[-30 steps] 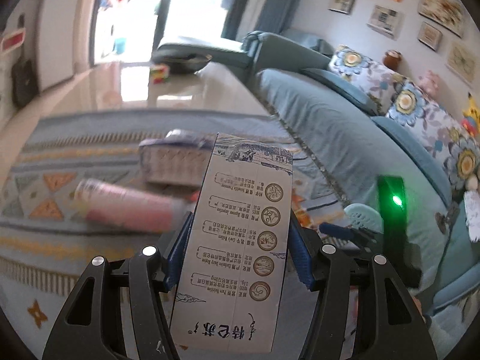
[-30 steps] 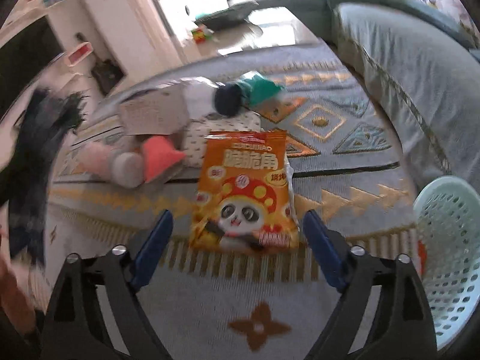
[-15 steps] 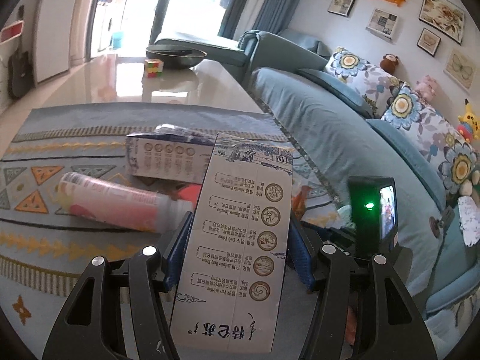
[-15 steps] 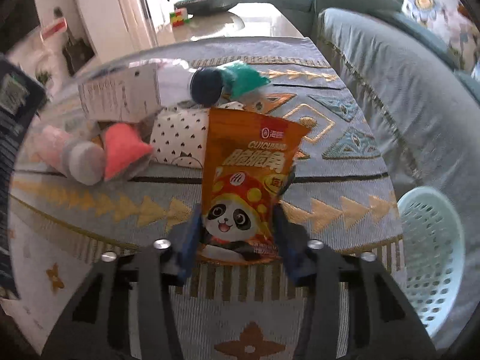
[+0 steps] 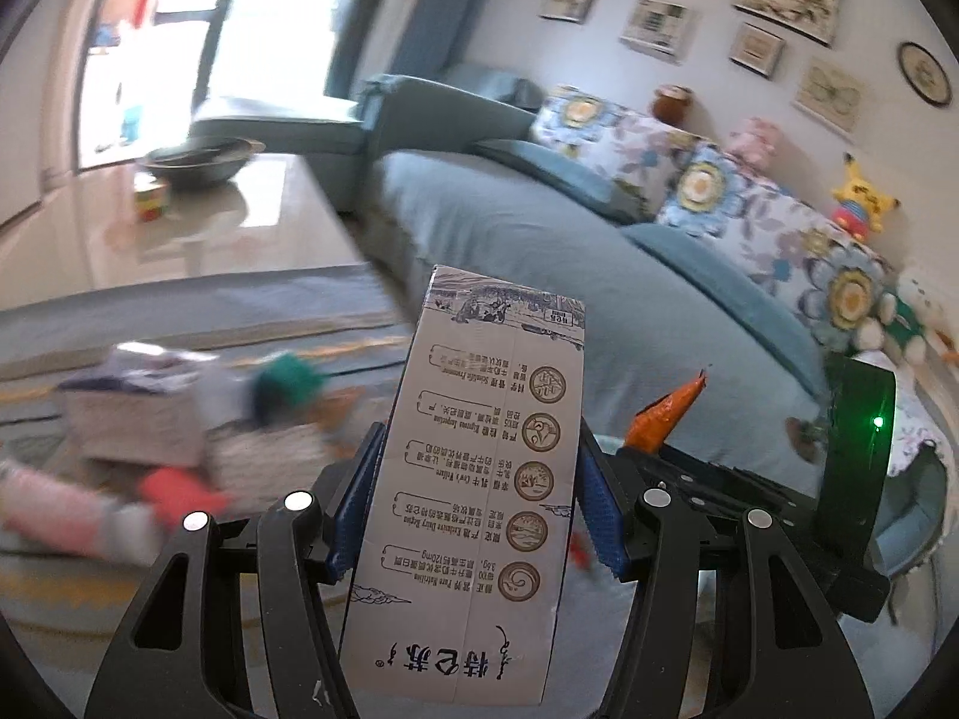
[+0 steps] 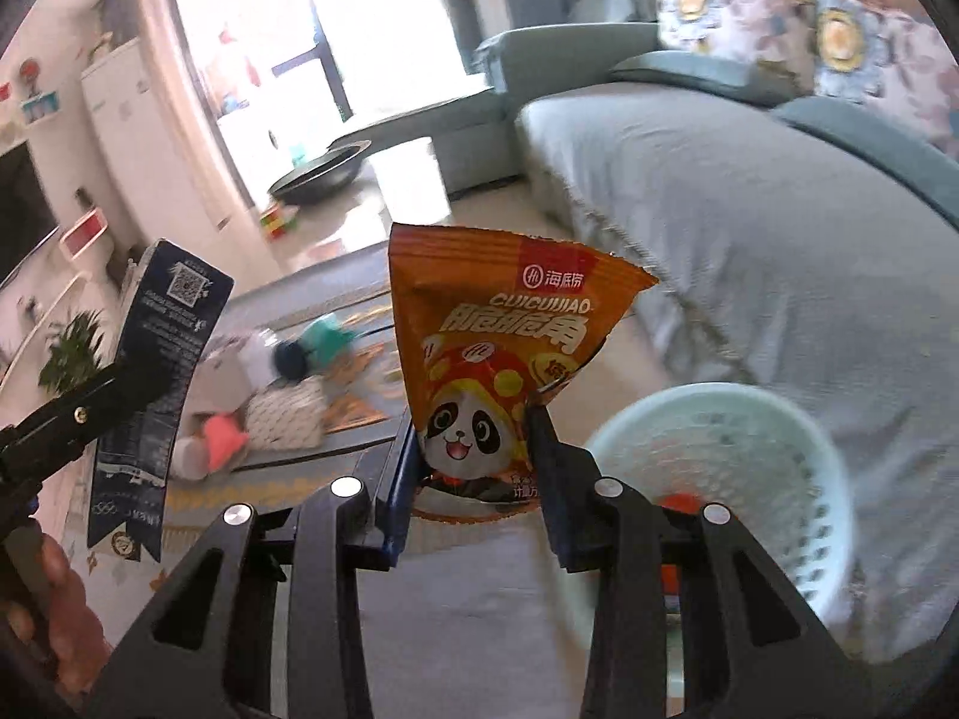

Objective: Collect trash
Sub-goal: 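Carry the snack bag and carton to the basket and release both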

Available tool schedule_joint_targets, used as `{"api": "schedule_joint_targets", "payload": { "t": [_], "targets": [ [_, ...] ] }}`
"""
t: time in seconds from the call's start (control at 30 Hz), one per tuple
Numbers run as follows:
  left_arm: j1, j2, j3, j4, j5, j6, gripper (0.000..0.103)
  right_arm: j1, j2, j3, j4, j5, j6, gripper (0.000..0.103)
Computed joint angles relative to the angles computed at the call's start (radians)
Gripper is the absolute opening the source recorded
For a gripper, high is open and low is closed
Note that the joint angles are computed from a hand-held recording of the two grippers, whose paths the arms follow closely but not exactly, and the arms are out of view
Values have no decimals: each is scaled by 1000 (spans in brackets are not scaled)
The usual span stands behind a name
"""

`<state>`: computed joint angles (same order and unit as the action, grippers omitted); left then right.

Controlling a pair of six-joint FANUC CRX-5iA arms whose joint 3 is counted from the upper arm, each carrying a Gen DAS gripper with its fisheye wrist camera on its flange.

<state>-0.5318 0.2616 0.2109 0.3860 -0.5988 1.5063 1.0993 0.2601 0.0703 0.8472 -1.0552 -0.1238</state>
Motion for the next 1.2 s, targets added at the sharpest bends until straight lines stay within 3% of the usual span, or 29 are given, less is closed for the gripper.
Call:
{"api": "schedule_joint_targets", "payload": {
  "t": [0.1, 0.2, 0.5, 0.6, 0.67, 0.73, 0.83, 0.97, 1.2],
  "targets": [
    [-27, 89, 74, 130, -39, -75, 57, -3, -55, -66, -20, -59, -48, 33],
    [-52, 180, 173, 158, -88, -70, 57, -13, -97, -122, -83, -93, -84, 33],
    [-113, 418, 497, 39, -280, 68, 57, -55, -141, -200, -291, -110, -93, 40],
    [-128, 473, 578, 10, -341, 62, 57, -65, -132, -201, -326, -106, -71, 44],
    [-136, 503, 630, -13, -379, 65, 64, -72, -123, -196, -338, -102, -57, 47],
    [-143, 522, 654, -19, -388, 54, 77, -78, -117, -192, -354, -102, -39, 55],
    [-148, 571, 740, -45, -461, 59, 78, -91, -128, -209, -379, -77, -23, 65],
    [-140, 524, 678, -46, -454, 36, 78, -92, -158, -247, -379, -49, -48, 67],
    [-102, 248, 367, -20, -328, 33, 78, -25, -225, -264, -273, -71, -128, 75]
  ]
}}
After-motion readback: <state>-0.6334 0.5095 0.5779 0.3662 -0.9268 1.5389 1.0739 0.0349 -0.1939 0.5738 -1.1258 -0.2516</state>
